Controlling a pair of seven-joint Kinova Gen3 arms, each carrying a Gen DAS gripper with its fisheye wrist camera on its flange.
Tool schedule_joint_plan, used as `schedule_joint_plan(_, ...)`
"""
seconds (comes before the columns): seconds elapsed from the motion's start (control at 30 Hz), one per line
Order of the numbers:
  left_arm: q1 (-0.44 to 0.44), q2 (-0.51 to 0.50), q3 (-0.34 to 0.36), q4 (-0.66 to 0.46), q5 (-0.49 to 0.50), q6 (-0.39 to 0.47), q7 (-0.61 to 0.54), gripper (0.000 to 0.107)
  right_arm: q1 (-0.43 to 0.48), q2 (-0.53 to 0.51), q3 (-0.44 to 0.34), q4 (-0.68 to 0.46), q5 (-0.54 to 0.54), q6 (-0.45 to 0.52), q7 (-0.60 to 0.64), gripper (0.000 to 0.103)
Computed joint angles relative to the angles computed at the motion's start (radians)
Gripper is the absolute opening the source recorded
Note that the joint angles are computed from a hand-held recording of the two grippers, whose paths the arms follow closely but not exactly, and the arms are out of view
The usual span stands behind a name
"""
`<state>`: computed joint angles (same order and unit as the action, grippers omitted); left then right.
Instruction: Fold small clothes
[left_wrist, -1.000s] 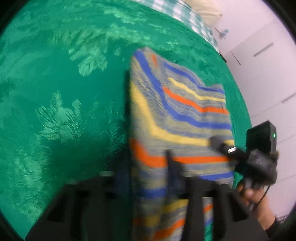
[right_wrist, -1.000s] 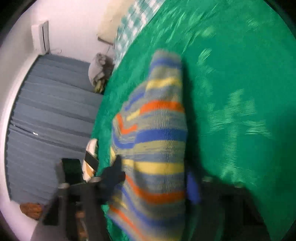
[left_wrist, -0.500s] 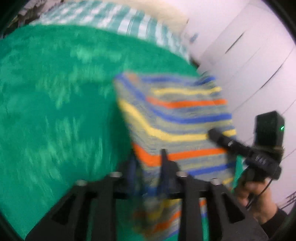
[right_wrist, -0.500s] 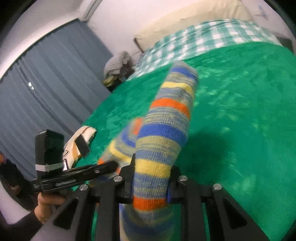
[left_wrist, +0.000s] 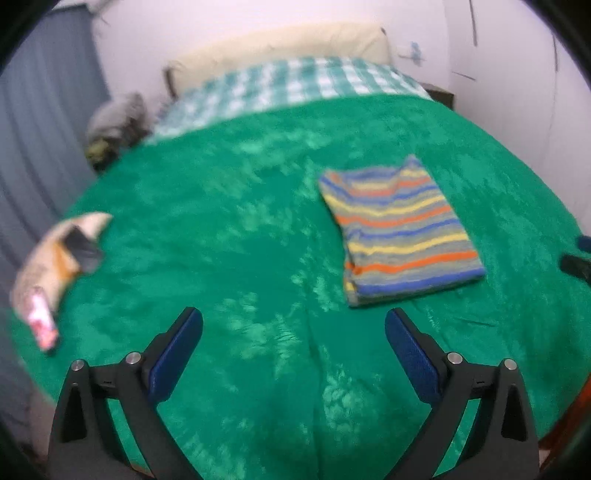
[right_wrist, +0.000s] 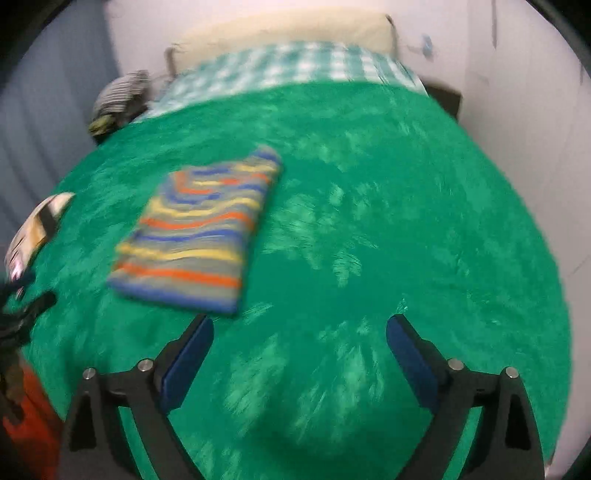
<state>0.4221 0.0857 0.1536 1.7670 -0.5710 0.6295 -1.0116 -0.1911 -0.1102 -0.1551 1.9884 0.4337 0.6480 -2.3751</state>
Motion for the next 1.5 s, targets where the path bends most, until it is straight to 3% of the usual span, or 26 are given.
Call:
schedule_joint_plan(0.07,0.067,-0.033,-0.027,-0.01,-0.058,0.061,0.069,0.102,-0.033,-0.062,-0.04,0.002,0.015,0.047,-0.039,0.103)
schedule_joint_plan(0.13,0.061,-0.085,0.003,0.005,-0.05,0.106,0.094,0.102,-0.034,-0.115,-0.114,0.017,0.024,0.113,-0.078,0.103)
schedule_joint_plan(0.2,0.03,-0.096,0.04,-0.01,0.018,0.146,0.078,0.102,-0.049,-0.143,-0.182,0.005,0.033,0.195,-0.122,0.103)
schedule_joint_plan(0.27,0.053,-0.104,0.02,-0.031,0.1,0.202,0.023,0.102,-0.066,-0.164,-0.249,-0.008,0.055,0.271,-0.186,0.103)
schedule_joint_plan(0.33,0.033,-0.128,0.038,-0.036,0.158,0.243,-0.028,0.102,-0.088,-0.191,-0.278,-0.016,0.052,0.318,-0.213,0.103)
schedule_joint_plan(0.4,-0.01,-0.145,0.102,-0.027,0.151,0.269,-0.014,0.102,-0.099,-0.212,-0.299,-0.028,0.048,0.354,-0.231,0.103)
schedule_joint_plan(0.53,-0.006,-0.173,0.128,-0.013,0.151,0.303,-0.009,0.102,-0.109,-0.217,-0.35,-0.056,0.054,0.443,-0.257,0.103)
schedule_joint_plan(0.63,-0.011,-0.193,0.151,-0.003,0.135,0.328,0.009,0.102,-0.131,-0.226,-0.362,-0.066,0.045,0.477,-0.269,0.103)
schedule_joint_plan(1.1,-0.053,-0.276,0.159,0.0,0.261,0.404,-0.091,0.102,-0.18,-0.253,-0.397,-0.138,-0.062,0.588,-0.219,0.103)
schedule_joint_plan(1.37,-0.083,-0.298,0.198,0.007,0.257,0.401,-0.089,0.102,-0.168,-0.255,-0.449,-0.141,-0.044,0.625,-0.27,0.103)
schedule_joint_plan(1.5,-0.085,-0.296,0.184,0.0,0.283,0.397,-0.106,0.102,-0.165,-0.252,-0.468,-0.169,-0.008,0.659,-0.282,0.103)
